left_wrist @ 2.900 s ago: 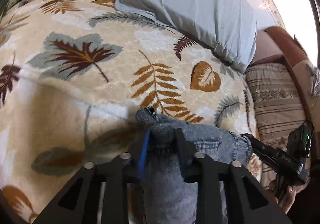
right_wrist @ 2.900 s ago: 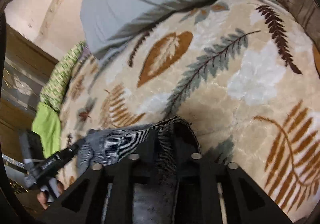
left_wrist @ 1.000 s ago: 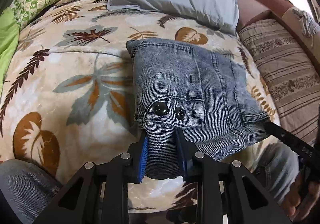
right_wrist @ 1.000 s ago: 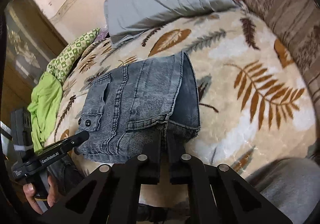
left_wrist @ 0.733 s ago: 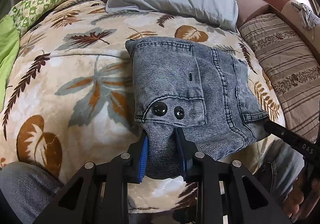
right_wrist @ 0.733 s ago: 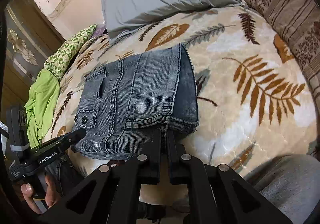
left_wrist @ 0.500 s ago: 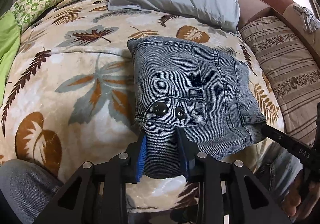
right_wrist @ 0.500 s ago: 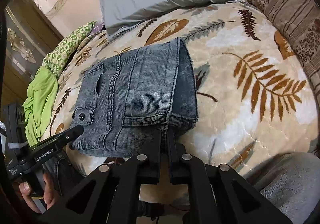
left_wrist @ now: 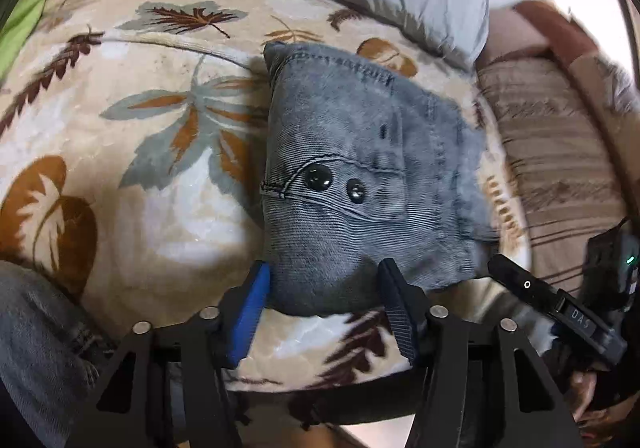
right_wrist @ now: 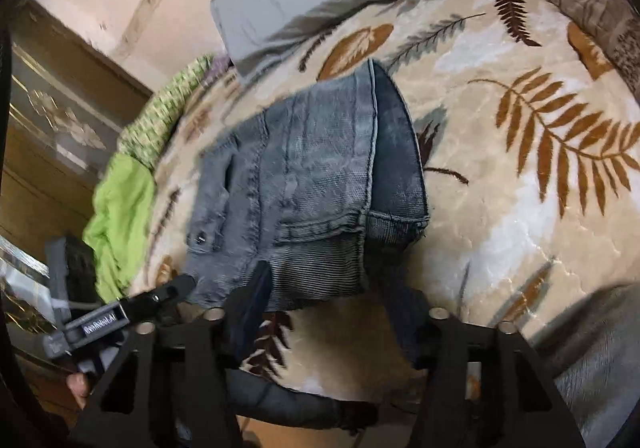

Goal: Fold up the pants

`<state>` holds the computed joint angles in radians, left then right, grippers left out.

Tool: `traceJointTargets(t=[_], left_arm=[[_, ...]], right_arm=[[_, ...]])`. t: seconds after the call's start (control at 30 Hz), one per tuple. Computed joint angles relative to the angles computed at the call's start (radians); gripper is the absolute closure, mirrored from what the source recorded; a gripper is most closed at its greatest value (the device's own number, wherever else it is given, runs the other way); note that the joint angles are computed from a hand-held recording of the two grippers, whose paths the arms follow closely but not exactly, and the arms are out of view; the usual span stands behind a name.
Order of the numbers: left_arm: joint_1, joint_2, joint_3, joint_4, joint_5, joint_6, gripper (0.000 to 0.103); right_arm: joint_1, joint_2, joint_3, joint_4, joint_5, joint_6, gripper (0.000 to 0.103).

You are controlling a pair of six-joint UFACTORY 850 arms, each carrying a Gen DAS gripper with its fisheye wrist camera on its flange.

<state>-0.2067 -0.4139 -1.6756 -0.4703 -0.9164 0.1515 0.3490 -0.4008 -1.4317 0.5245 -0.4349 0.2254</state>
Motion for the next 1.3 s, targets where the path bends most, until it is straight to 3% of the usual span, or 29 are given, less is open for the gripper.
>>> traceJointTargets(t=[0.03,0.13,0.37,0.47,0.5,0.53,0.57,0.63,0.77,0.87,0.93,1.03,1.13,1.2,1.3], left_arm=[[-0.013,0.000,0.003,0.035,0.015,-0.019,0.050],[-0.046,0.010,0.015,0.135,0.054,-0.039,0.050],[-0.062,0.013,0.016,0.169,0.052,-0.044,0.049],[-0.024,0.023,0.005,0.037,0.005,0.010,0.051],[-0.010,0.026,0.003,-0.003,-0.010,0.034,0.051],[0.004,0.025,-0.006,-0.046,-0.021,0.059,0.049],[0.015,0.024,-0.015,-0.075,-0.019,0.074,0.045],[0.021,0.000,-0.061,-0.048,-0.015,0.045,0.037],[0.034,-0.121,-0.187,-0.054,-0.101,0.007,0.039],[0.036,-0.180,-0.220,-0.103,-0.123,-0.009,0.043],[0.039,-0.184,-0.200,-0.128,-0.101,-0.012,0.046],[0.042,-0.176,-0.184,-0.152,-0.081,0.012,0.059],[0.021,-0.148,-0.148,-0.091,-0.024,0.031,0.059],[0.003,-0.146,-0.140,-0.031,-0.004,0.011,0.059],[0.000,-0.136,-0.144,-0.035,-0.017,0.003,0.059]], right_arm=[[0.004,-0.020,-0.022,-0.075,-0.035,0.064,0.074],[0.012,-0.033,-0.032,-0.138,-0.075,0.126,0.088],[0.035,-0.049,-0.062,-0.287,-0.117,0.235,0.090],[0.031,-0.005,-0.025,-0.229,-0.058,0.187,0.081],[0.027,0.006,-0.017,-0.206,-0.045,0.172,0.067],[0.022,0.019,-0.007,-0.182,-0.026,0.157,0.046],[0.017,0.027,-0.003,-0.186,-0.005,0.174,0.038],[-0.001,0.030,-0.007,-0.124,0.019,0.122,0.034],[-0.029,-0.032,-0.080,-0.085,-0.007,0.079,0.035],[-0.050,-0.096,-0.132,0.003,-0.035,0.016,0.045],[-0.058,-0.122,-0.143,0.087,-0.055,-0.055,0.068],[-0.051,-0.126,-0.135,0.043,-0.051,-0.032,0.091],[-0.027,-0.100,-0.133,-0.139,-0.031,0.089,0.095],[-0.012,-0.123,-0.165,-0.259,-0.068,0.178,0.095],[-0.007,-0.151,-0.202,-0.305,-0.118,0.222,0.095]])
